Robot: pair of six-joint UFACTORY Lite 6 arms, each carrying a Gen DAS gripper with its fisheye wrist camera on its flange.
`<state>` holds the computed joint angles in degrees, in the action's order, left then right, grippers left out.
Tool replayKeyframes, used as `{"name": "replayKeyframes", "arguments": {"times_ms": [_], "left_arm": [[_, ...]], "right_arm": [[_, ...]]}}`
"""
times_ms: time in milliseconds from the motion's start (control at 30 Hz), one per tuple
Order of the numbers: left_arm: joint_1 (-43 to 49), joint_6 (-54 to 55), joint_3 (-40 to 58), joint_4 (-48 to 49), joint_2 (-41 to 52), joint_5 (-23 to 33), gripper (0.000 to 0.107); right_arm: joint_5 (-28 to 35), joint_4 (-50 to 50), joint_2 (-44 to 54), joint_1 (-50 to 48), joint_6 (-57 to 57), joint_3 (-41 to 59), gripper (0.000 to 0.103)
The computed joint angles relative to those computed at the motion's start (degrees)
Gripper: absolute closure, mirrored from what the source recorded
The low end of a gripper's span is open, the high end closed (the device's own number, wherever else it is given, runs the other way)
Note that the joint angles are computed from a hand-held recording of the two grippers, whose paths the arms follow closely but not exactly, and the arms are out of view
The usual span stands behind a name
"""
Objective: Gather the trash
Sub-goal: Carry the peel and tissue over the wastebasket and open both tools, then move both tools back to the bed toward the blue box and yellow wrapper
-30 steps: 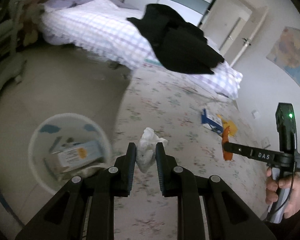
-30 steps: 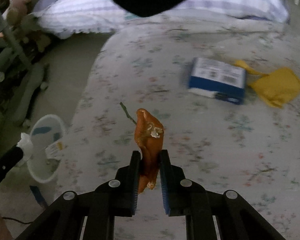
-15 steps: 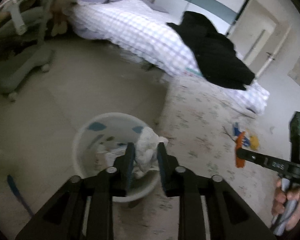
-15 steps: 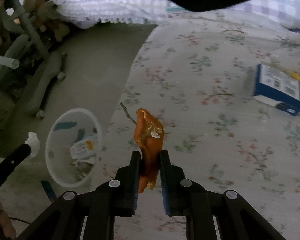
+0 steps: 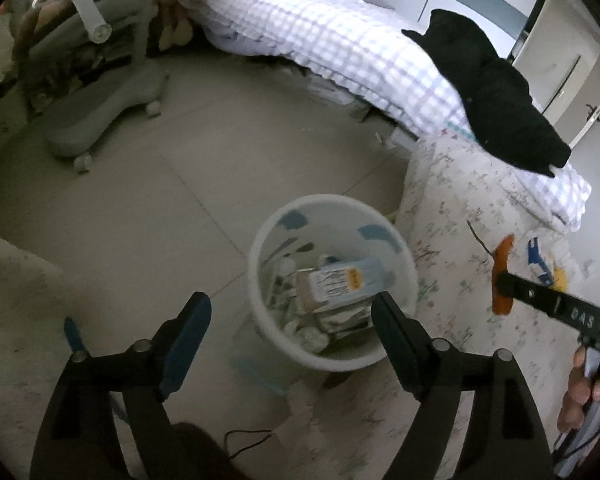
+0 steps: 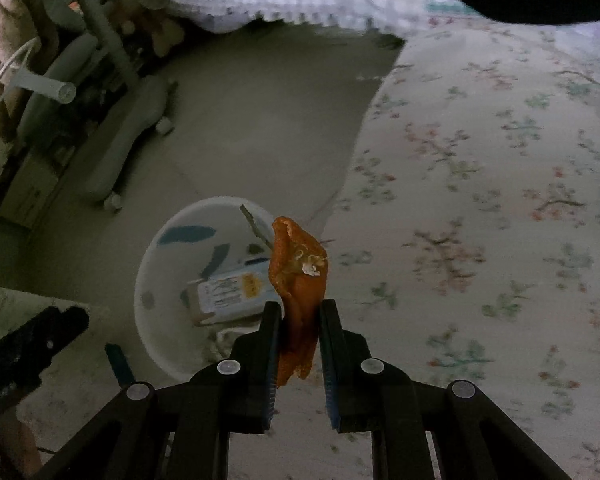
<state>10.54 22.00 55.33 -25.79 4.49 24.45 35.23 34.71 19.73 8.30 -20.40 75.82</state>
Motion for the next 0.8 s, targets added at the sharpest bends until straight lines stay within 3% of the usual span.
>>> {"name": "replayKeyframes", "arguments": {"times_ms": [433, 467, 533, 800], "left_arm": [[2.4, 0.7, -3.1, 3.5, -2.1, -1.0, 0.020], [2.5, 0.8, -3.1, 3.5, -2.1, -0.9, 0.020], [2.6, 0.8, -3.4, 3.7, -2.3, -0.9, 0.020], [1.6, -1.1, -3.7, 5.4, -2.7, -0.9, 0.020]], "right_arm": [[-3.9, 4.1, 8.5, 7.4, -1.6, 5.9, 0.081], [-4.5, 6.9, 8.8, 7.3, -4.8, 5.9, 0.073], [-4.1, 9.9, 9.7, 6.7, -7.7, 6.7, 0.038], [-5.2, 10.6, 5.7, 3.1, -7.3, 3.2, 0.036]]}}
